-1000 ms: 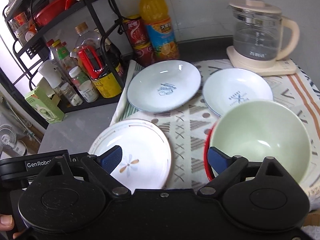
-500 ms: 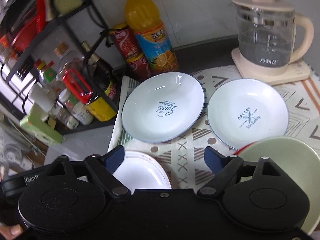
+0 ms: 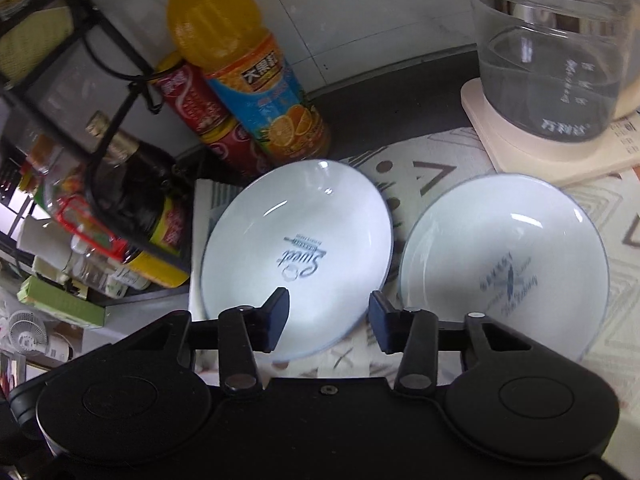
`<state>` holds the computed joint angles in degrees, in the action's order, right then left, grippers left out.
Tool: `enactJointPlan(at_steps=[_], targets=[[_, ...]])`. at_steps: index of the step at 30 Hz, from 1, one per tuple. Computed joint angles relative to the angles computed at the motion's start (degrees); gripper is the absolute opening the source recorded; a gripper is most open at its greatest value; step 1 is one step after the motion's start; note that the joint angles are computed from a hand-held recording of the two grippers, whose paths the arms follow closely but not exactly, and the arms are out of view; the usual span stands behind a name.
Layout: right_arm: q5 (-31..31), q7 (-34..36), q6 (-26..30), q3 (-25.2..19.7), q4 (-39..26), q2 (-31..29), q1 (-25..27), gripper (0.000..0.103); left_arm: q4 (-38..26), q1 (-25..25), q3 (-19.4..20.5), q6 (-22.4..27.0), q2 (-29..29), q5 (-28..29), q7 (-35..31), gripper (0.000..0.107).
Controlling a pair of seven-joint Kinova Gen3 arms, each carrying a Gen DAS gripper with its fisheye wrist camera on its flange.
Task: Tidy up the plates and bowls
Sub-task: 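Close the right gripper on the rim of the 'Sweet' plate, then lift the 'Sweet' plate with the right gripper over the flower-pattern plate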
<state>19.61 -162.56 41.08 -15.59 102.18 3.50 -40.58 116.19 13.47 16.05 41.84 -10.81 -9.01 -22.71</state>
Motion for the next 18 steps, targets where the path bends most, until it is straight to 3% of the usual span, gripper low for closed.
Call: enactJointPlan(at_steps=[3, 11, 18], targets=[[-2.4, 4.5, -1.4, 1.1, -0.2, 1.5, 1.8, 0.036, 0.7, -0.3, -0.1, -1.9, 1.6, -0.1, 1.3, 0.044], [-5.7, 11.8, -3.1, 3.6, -2.3, 5.9, 3.4, 0.035, 3.1, 0.0, -1.7, -6.4, 4.2, -0.7, 4.5, 0.033], [-4.3, 12.8, -3.0, 6.1, -4.0, 9.3, 2.1, 0.032, 4.8, 0.0, -3.7, -10.3, 5.4, 1.1, 2.9, 0.017]])
